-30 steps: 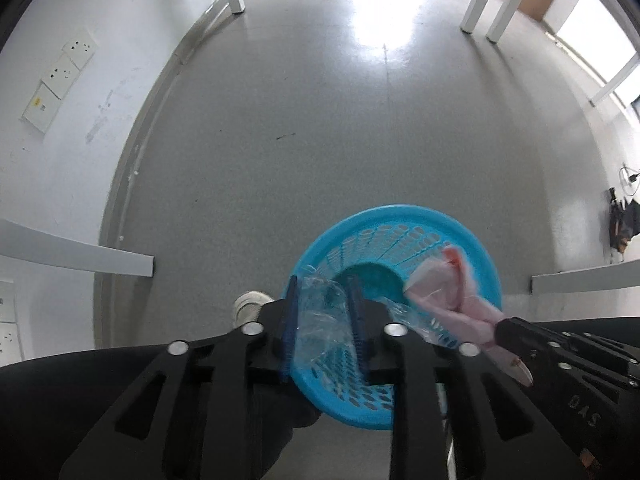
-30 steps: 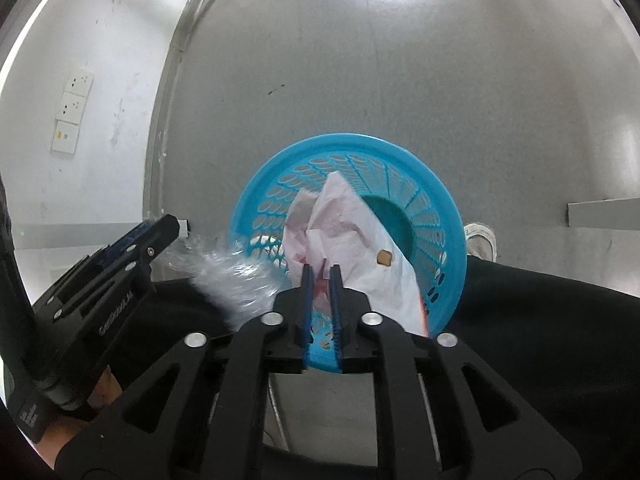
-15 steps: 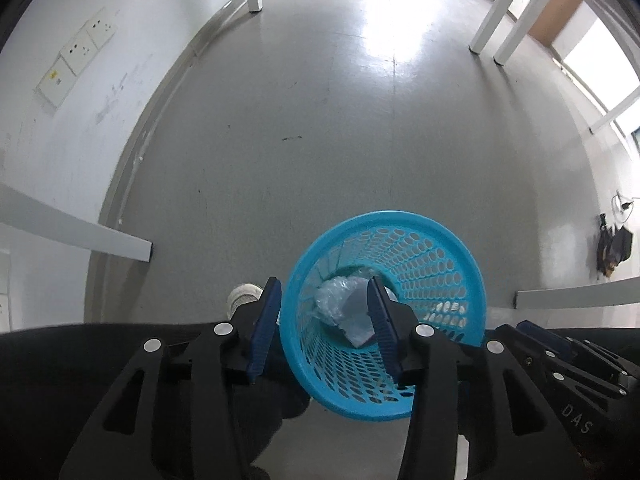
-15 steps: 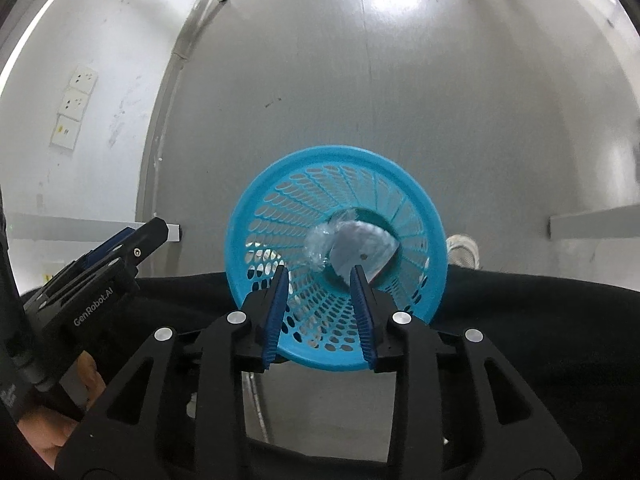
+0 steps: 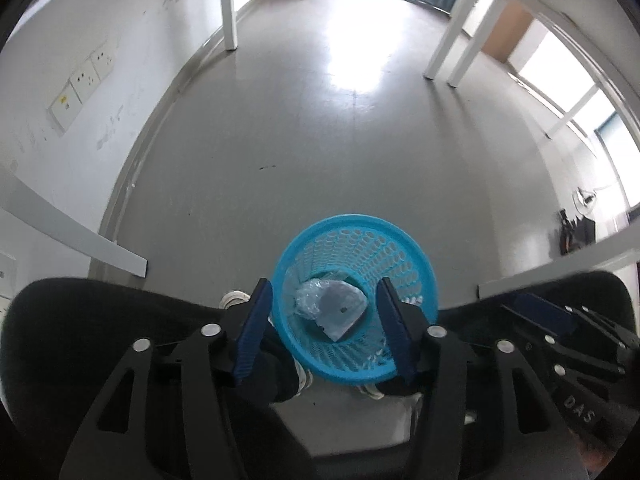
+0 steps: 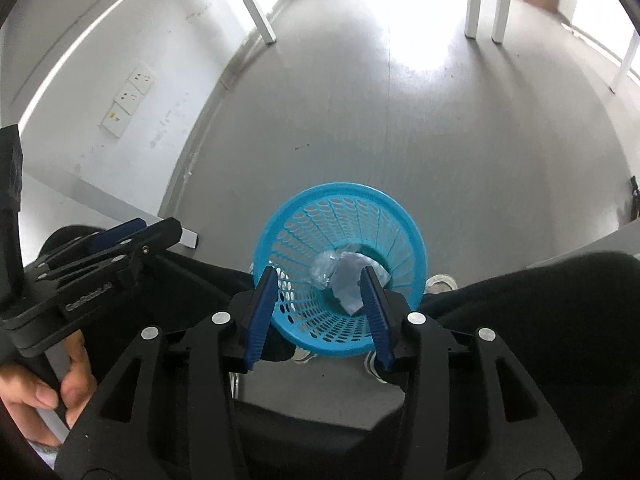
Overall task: Collect trash
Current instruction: 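Open the right gripper and the left gripper to drop both items into the basket, then raise both tools back toward the remaining trash on the table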
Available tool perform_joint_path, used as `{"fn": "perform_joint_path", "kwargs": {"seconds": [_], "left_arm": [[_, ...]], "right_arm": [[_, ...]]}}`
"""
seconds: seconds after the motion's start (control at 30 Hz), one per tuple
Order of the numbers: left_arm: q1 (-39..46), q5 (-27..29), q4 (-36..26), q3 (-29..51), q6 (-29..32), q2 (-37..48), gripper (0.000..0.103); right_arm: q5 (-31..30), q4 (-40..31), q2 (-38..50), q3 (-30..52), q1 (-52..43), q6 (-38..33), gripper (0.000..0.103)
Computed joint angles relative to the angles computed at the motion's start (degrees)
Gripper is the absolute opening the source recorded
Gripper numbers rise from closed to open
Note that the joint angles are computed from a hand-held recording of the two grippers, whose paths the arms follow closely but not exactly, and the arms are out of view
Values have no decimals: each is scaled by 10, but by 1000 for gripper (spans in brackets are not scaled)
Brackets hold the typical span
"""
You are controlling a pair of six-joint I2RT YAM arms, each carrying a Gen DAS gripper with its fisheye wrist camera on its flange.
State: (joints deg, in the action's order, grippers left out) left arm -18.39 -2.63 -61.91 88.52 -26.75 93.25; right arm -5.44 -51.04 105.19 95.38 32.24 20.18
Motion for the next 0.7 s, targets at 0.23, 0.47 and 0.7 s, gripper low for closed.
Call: {"fn": "perform_joint_path", "kwargs": {"seconds": [0.23, 0.47, 0.7], "left_arm": [[-21, 6, -49, 11, 0, -74, 61], [-70, -85, -71, 35, 15, -153, 87], [-117, -154, -120, 102, 16, -187, 97]], "right_arm": [[9, -15, -112, -53, 12, -19, 45], [37, -32, -233, -88, 27, -22, 55], [75, -58, -277, 7, 44, -43, 81]]}}
